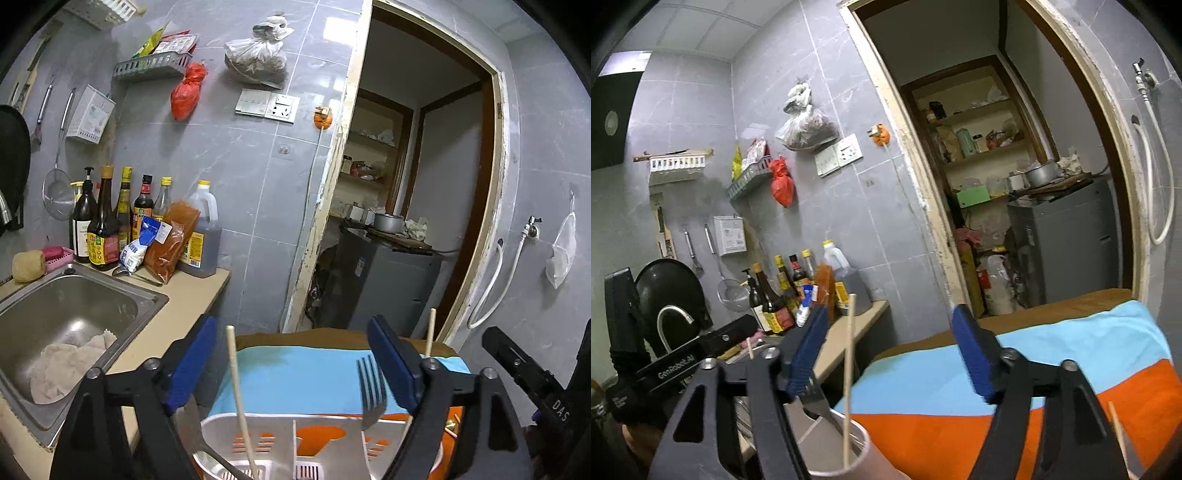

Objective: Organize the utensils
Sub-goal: 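Open the left tool over the white caddy while the right tool releases its chopstick into it, then move both tools back down to the gold spoon and silver knife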

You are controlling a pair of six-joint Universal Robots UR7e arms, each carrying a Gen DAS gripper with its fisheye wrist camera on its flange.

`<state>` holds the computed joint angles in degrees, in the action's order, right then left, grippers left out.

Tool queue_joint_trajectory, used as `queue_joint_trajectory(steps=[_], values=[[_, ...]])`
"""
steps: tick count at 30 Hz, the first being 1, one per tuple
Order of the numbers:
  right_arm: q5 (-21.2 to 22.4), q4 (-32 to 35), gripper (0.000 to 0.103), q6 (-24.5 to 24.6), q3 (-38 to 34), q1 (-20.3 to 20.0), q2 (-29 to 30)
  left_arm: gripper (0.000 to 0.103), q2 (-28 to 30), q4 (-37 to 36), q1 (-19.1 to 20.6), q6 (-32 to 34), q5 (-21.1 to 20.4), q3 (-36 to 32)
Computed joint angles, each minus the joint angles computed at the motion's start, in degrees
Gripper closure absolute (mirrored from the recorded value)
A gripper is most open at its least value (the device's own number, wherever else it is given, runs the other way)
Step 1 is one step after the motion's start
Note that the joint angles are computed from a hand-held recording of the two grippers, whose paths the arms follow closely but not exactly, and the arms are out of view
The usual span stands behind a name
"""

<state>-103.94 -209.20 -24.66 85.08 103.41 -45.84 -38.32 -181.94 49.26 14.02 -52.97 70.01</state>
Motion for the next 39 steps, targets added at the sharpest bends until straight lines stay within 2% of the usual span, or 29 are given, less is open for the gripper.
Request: queue_joint_trajectory(steps=[2,5,10,15,24,31,39], values=[[-1.30,0.11,0.023,-0.41,0.94,0.19,-1.19,0.007,0.10,-1.14,-0.84,0.60,1.44,0.32],[-4.58,-0.54,0.009,-2.39,2.28,0.62,-2.80,0.003,0.22,-2.67,-2.15,1.51,3.15,0.82],[-7.91,-1.96,0.001,-4.51,5.17,0.69,-6.27,0.000,0.89,-3.78,-4.46,3.61,5.68,1.52],[-9.99,-1.59,0.001,-5.65,8.27,0.41,-10.46,0.000,1.14,-3.79,-6.76,3.89,7.48,3.14],[-12.14,0.18,0.001,-9.46,13.45,-1.62,-17.72,0.000,1.67,1.77,-10.27,-3.66,7.60,6.60],[-12.67,1.52,0.001,-9.26,17.13,-4.83,-23.52,0.000,3.84,6.00,-11.65,-8.54,6.19,6.53],[-11.82,6.94,0.001,-5.30,20.41,-10.44,-28.66,0.000,5.96,14.42,-11.68,-15.96,4.59,6.59]])
